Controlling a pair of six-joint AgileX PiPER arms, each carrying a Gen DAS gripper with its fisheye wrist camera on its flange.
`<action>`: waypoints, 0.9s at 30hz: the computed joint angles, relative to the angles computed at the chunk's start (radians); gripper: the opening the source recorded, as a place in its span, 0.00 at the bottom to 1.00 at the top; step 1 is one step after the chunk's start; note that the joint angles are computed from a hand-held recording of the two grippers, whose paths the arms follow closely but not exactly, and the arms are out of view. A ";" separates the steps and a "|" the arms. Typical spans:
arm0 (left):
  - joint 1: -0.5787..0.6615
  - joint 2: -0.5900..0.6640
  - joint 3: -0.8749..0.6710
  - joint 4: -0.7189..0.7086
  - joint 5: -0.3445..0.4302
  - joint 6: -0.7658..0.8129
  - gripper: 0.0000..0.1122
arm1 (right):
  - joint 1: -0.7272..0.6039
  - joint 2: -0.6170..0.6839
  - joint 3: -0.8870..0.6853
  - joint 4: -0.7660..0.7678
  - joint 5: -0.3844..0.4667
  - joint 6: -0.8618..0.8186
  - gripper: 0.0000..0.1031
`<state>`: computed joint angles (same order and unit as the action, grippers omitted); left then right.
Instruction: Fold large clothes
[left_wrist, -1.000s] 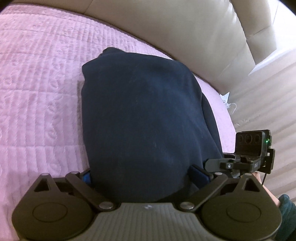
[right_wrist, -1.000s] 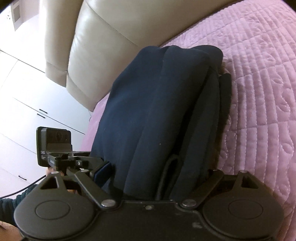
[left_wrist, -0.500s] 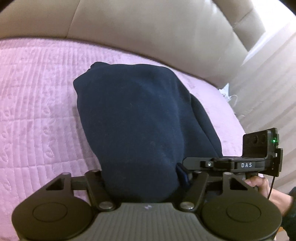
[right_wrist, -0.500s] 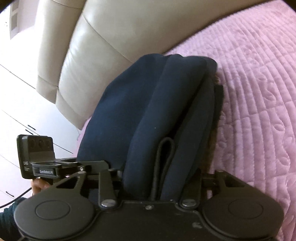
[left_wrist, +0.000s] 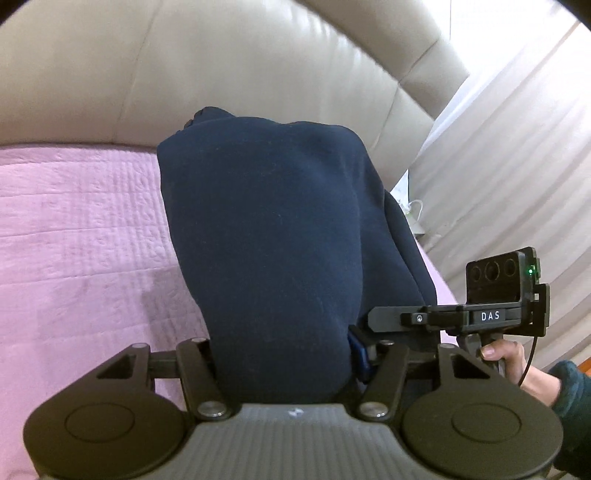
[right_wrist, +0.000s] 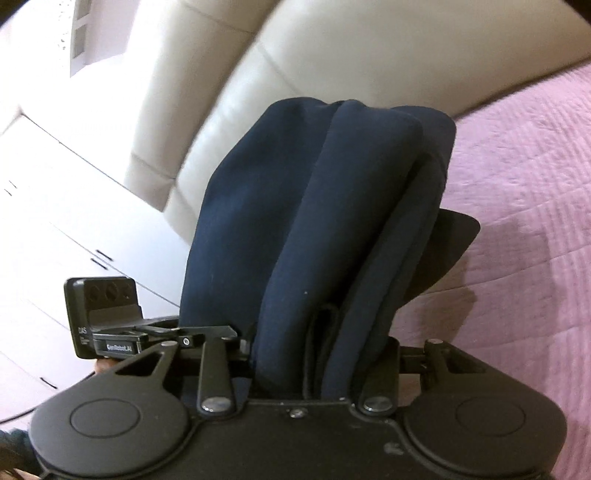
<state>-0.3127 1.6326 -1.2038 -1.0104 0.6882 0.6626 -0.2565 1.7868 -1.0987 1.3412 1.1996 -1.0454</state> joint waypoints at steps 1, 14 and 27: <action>0.018 -0.059 0.032 0.021 0.023 -0.028 0.55 | 0.015 -0.051 0.034 0.011 -0.006 0.024 0.50; 0.506 -0.567 0.559 -0.018 0.396 0.166 0.56 | 0.386 -0.409 0.455 0.155 -0.238 0.111 0.50; 0.596 -0.468 0.823 -0.119 0.096 0.521 0.87 | 0.453 -0.193 0.539 0.234 -0.545 -0.256 0.79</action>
